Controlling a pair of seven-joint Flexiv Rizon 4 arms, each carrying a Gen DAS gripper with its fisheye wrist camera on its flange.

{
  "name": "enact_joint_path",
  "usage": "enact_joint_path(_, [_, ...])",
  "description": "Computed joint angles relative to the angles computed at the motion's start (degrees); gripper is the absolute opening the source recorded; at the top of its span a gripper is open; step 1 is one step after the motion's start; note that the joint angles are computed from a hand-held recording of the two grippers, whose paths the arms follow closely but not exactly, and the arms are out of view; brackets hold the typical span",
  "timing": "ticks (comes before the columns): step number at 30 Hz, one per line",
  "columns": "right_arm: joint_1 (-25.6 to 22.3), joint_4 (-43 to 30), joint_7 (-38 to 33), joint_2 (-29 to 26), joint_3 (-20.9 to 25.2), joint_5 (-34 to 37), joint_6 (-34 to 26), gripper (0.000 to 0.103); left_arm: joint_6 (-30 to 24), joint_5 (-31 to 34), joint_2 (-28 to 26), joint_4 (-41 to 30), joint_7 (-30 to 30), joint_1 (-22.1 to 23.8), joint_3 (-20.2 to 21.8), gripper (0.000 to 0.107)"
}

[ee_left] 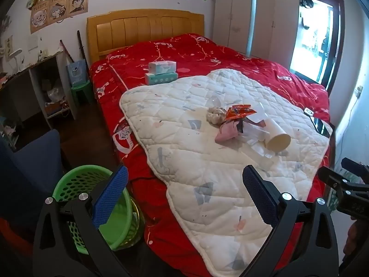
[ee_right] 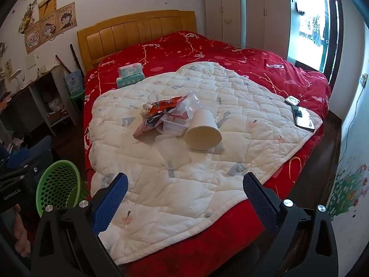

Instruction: Collect trash

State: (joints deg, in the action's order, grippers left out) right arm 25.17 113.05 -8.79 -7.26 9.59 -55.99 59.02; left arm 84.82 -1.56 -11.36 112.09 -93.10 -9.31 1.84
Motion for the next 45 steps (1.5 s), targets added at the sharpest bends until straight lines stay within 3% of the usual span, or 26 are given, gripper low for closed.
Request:
enact_joint_path(1, [-0.01, -0.02, -0.24, 0.0, 0.11, 0.5, 0.07, 0.097, -0.78, 2.27, -0.15, -0.82, -1.36, -1.09, 1.52, 0.098])
enact_joint_path(9, [0.06, -0.17, -0.62, 0.11, 0.12, 0.57, -0.23, 0.097, -0.79, 4.61, -0.29, -1.4, -3.89, -1.55, 2.18, 0.098])
enact_joint_path(13, [0.01, 0.11, 0.22, 0.24, 0.1, -0.08, 0.13, 0.097, 0.17, 1.38, 0.34, 0.12, -1.41, 0.49, 0.0, 0.098])
enact_joint_path(45, [0.22, -0.13, 0.33, -0.78, -0.38, -0.07, 1.25, 0.097, -0.36, 0.47, 0.3, 0.08, -1.37, 0.12, 0.17, 0.098])
